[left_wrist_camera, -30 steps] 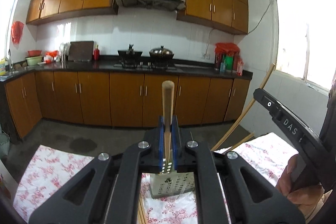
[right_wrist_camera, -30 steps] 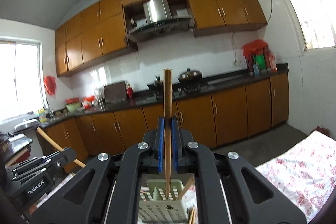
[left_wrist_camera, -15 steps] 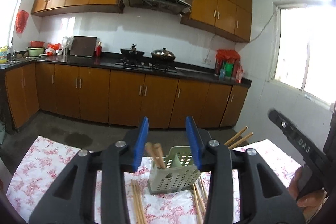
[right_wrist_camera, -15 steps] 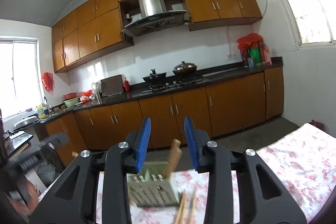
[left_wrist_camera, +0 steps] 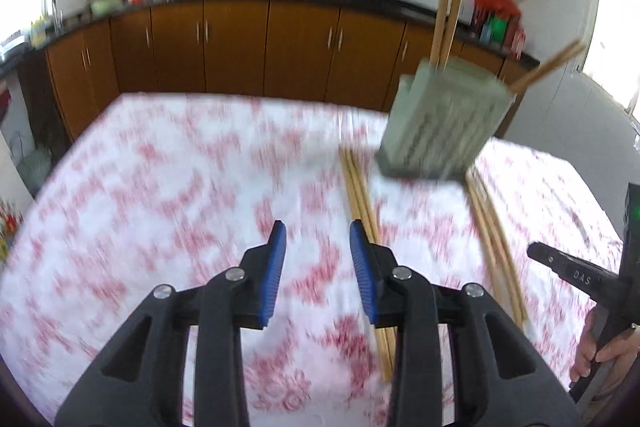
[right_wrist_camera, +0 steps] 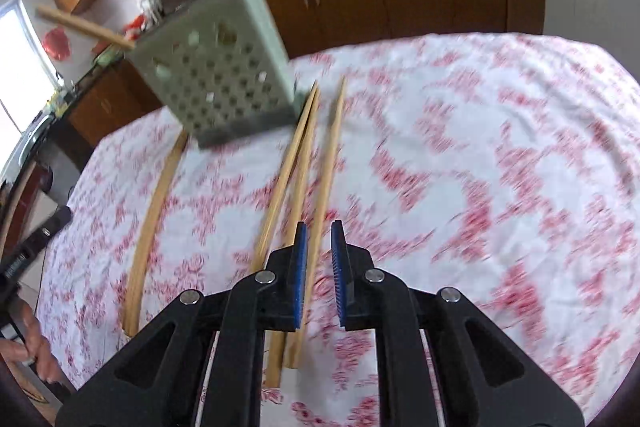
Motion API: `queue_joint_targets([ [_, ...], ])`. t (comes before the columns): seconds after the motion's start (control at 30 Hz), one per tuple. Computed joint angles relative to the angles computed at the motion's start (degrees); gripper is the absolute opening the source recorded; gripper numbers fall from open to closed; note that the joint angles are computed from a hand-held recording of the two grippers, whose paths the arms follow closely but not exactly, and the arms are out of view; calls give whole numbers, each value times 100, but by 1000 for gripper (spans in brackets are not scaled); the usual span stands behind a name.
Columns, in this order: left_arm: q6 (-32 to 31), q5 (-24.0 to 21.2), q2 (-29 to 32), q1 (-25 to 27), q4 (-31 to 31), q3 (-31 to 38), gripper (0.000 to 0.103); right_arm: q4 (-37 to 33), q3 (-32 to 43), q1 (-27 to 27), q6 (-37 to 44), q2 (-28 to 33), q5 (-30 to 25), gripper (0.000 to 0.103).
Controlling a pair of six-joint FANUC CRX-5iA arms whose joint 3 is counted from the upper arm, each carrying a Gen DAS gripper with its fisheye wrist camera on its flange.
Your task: Organize utensils
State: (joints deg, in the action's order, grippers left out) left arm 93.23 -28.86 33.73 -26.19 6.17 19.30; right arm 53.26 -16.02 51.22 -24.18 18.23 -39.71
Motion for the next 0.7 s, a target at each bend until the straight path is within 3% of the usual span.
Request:
queue_joint_targets([
  [0.13,-482,-43,138,27,552,-178,32,-568,390,54,561,291,-179,13],
  [0.33,-748,-327,368,-55,765,17,25,-579,437,119,537,328,-785,8],
  [0.6,-923,-682,587,-147,749,327,18,-525,261,95,462,225,-890,8],
  [0.7,-722,-764,626,-196,434,485,16,-500,292,95,540,267,-965,8],
])
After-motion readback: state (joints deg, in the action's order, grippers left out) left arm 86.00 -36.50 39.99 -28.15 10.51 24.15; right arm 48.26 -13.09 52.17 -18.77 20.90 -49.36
